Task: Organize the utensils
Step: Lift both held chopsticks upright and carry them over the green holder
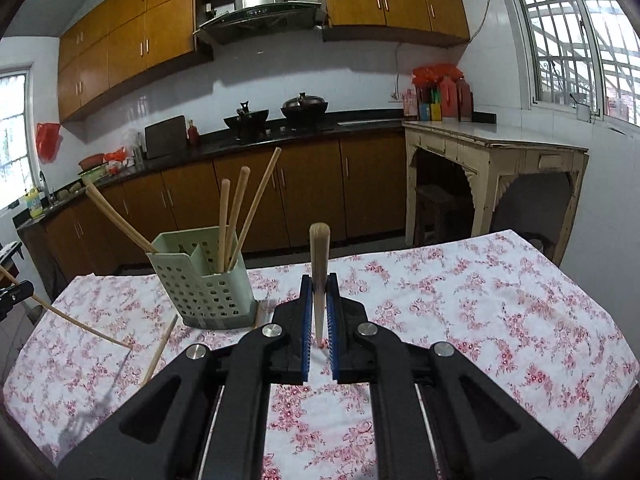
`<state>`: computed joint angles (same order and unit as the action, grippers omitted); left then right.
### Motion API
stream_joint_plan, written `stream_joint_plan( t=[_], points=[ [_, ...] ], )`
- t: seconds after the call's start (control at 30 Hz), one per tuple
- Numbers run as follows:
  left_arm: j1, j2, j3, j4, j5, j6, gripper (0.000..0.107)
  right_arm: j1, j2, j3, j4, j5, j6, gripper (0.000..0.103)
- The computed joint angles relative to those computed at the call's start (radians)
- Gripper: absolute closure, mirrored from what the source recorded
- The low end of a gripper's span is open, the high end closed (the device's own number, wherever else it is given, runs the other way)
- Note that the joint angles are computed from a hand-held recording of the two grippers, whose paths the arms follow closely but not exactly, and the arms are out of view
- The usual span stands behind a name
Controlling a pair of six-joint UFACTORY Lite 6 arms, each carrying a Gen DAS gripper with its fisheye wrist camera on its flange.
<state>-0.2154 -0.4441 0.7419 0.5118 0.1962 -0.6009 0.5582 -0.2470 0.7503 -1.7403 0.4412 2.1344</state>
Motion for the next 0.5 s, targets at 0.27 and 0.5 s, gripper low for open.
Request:
stream_joint_plan(
  t=[0.27, 0.5],
  points=[
    [0.015, -0.003, -0.007, -0.046, -0.008, 0.049, 0.099, 0.004, 0.009, 0.004, -0.013, 0.004, 0.015, 0.095],
    [0.013, -0.01, 0.009, -0.024, 0.009, 0.02, 0.099, 0.012, -0.01, 0.02, 0.019, 0.005, -0.024, 0.095]
  ],
)
